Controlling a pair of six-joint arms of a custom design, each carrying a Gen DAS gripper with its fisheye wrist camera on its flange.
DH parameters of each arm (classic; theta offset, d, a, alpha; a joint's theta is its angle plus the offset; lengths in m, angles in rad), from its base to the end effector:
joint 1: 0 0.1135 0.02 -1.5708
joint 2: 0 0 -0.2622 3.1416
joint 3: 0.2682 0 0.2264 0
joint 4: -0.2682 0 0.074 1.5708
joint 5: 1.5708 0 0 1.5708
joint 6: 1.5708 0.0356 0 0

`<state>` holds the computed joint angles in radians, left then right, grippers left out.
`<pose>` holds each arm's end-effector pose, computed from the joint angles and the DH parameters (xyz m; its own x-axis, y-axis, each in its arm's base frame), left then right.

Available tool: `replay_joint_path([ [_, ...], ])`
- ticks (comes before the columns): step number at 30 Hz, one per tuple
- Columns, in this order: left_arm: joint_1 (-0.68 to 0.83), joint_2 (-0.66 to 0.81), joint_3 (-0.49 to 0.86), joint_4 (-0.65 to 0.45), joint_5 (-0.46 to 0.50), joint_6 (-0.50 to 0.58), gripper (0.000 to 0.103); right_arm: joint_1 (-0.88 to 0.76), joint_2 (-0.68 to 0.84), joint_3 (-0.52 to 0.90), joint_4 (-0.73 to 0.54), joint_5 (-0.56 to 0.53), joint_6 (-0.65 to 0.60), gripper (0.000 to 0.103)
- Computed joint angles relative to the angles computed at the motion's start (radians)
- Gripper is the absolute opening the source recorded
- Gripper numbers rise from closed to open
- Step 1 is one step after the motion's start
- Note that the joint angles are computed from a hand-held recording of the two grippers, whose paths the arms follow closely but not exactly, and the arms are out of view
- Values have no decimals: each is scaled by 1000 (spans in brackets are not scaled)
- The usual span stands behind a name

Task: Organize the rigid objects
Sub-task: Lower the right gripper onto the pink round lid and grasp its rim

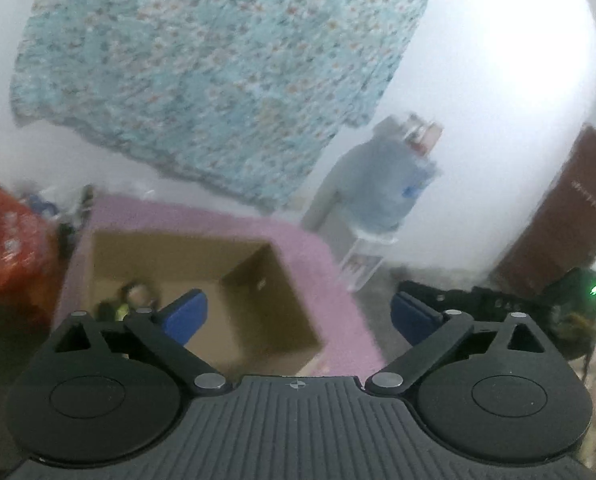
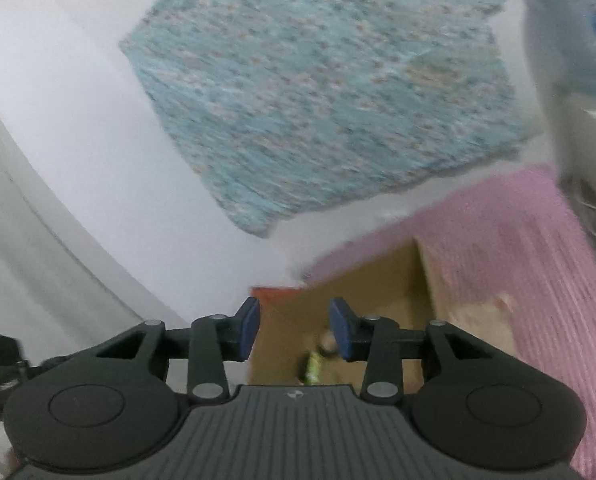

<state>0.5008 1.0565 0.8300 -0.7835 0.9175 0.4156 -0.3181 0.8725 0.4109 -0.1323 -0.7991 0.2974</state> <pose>0.1610 0.0559 0.2702 -0.6478 -0.0748 -0.7581 0.3719 0.8374 -0.4005 0.1557 -0.0244 0.2155 -0.6096 0.4159 -0.6749 -0.1751 0.7596 0.6263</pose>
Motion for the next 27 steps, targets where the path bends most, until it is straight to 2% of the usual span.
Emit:
replay_joint_path([
  [2, 52, -31, -66, -23, -51, 96, 100, 5, -63, -61, -52, 24, -16, 41],
  [4, 27, -93, -166, 51, -211, 97, 100, 60, -88, -127, -65, 86, -18, 42],
  [6, -63, -173, -284, 155, -421, 59, 100, 194, -52, -193, -10, 227, 15, 41],
  [7, -96, -184, -326, 190, -476, 57, 100, 266, -20, -223, 36, 302, 39, 42],
  [9, -167, -103, -372, 247, -539, 36, 100, 389, 93, -268, 171, 407, 93, 42],
  [12, -269, 62, -434, 406, -599, -35, 99, 502, 351, -300, 419, 447, 145, 42],
  [15, -320, 170, -495, 553, -645, -19, 99, 583, 587, -277, 598, 453, 173, 42],
  [17, -291, 198, -553, 608, -642, 44, 99, 643, 717, -254, 686, 479, 187, 42],
  [21, -323, 310, -574, 722, -673, 61, 97, 709, 901, -209, 789, 498, 194, 41],
  [23, -341, 360, -579, 776, -688, 55, 93, 723, 988, -184, 832, 497, 187, 41],
  [27, -365, 464, -562, 848, -699, 34, 83, 733, 1095, -114, 831, 491, 167, 38],
])
